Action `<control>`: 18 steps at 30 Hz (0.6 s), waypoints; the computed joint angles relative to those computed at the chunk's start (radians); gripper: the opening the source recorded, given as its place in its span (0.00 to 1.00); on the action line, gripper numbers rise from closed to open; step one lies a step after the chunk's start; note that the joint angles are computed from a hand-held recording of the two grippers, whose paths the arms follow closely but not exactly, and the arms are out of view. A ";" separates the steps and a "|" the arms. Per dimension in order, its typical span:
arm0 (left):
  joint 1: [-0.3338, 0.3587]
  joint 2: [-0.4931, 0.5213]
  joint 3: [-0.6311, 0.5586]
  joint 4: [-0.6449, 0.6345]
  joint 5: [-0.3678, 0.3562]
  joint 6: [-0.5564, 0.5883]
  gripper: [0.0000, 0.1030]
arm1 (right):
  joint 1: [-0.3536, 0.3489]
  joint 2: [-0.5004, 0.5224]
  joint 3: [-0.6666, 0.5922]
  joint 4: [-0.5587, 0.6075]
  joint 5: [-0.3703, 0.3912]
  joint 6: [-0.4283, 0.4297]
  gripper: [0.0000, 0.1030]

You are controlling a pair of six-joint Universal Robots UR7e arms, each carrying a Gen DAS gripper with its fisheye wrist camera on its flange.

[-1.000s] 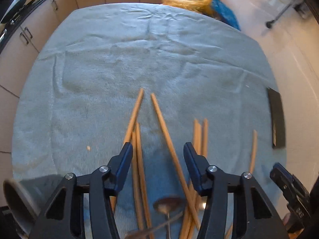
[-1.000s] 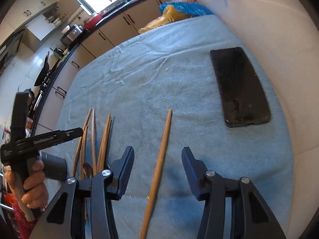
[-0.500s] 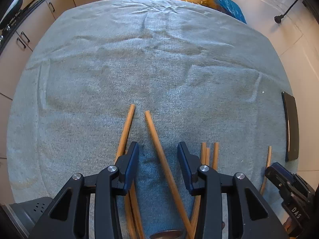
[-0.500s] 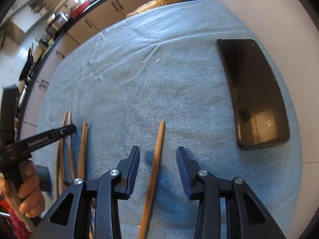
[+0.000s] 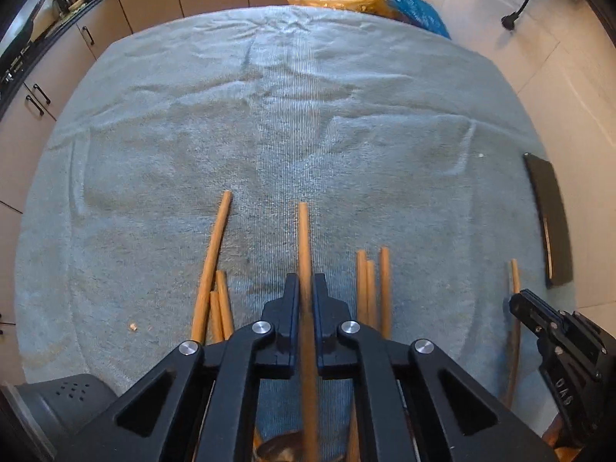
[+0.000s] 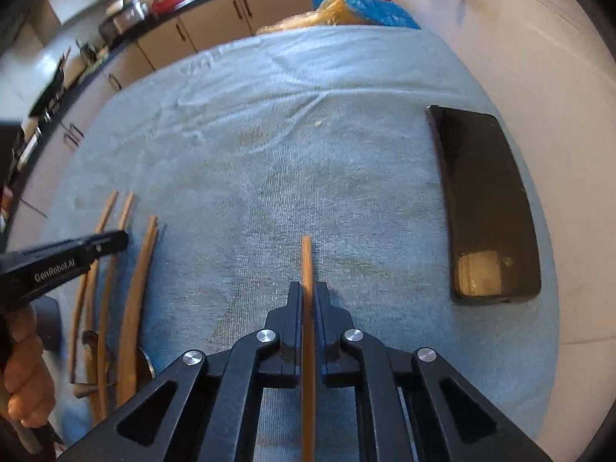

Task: Organize utensils
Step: 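Lower the right gripper onto a single wooden chopstick and close it, then lift the chopstick with the right gripper and drop it into the grey holder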

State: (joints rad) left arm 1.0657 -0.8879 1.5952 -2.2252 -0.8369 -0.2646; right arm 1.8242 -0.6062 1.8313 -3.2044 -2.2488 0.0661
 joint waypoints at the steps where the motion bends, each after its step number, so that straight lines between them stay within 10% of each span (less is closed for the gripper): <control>1: -0.004 -0.015 0.013 -0.013 -0.010 0.002 0.06 | -0.002 -0.013 0.022 -0.030 0.023 0.001 0.06; 18: -0.144 -0.269 0.286 -0.260 -0.035 0.102 0.06 | 0.149 -0.060 0.239 -0.609 0.096 -0.147 0.06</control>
